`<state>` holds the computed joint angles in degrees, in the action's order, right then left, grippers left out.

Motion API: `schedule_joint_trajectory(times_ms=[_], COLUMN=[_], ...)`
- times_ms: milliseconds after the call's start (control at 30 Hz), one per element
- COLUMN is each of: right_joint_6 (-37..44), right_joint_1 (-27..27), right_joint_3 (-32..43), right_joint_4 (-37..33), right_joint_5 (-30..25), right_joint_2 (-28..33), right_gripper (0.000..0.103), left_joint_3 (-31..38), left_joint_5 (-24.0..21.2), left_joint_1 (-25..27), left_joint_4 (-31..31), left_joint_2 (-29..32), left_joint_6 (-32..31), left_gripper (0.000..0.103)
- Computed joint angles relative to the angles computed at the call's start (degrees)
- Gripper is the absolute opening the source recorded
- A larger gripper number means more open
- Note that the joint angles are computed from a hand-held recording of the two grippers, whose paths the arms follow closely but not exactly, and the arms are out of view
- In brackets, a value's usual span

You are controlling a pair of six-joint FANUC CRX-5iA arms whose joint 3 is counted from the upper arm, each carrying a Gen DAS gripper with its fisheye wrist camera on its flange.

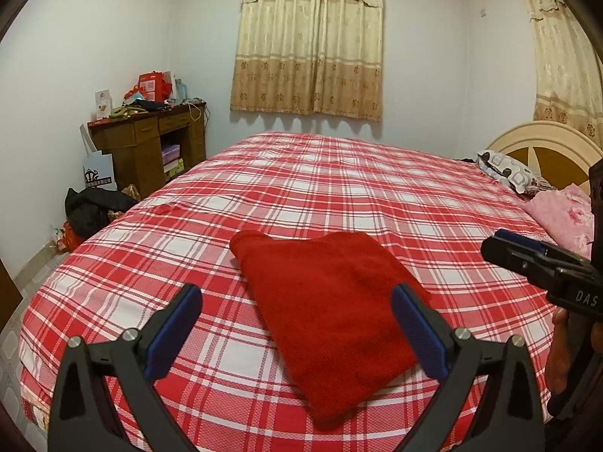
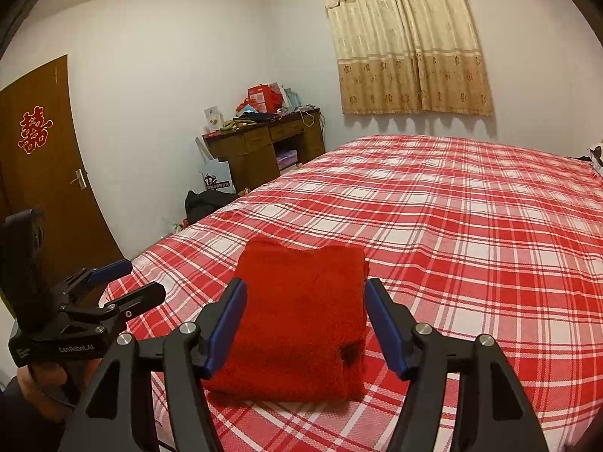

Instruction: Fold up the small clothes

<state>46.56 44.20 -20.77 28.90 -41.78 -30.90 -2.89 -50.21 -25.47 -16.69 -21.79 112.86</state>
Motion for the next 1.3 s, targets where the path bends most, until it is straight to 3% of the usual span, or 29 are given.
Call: schedule_joint_trajectory(times_ms=[1300], right_joint_6=[-0.3], right_joint_1=[0.4], right_joint_3=[-1.3], right_joint_4=[-0.4], right_joint_5=[1.2], right_joint_2=[-1.1], right_gripper=[0.066], left_joint_3=[0.0], left_joint_5=[0.2], left_joint_1=[-0.3], left_joint_4=[0.9], left_joint_2=[0.3], left_joint_6=[-0.5], left_gripper=[0.103])
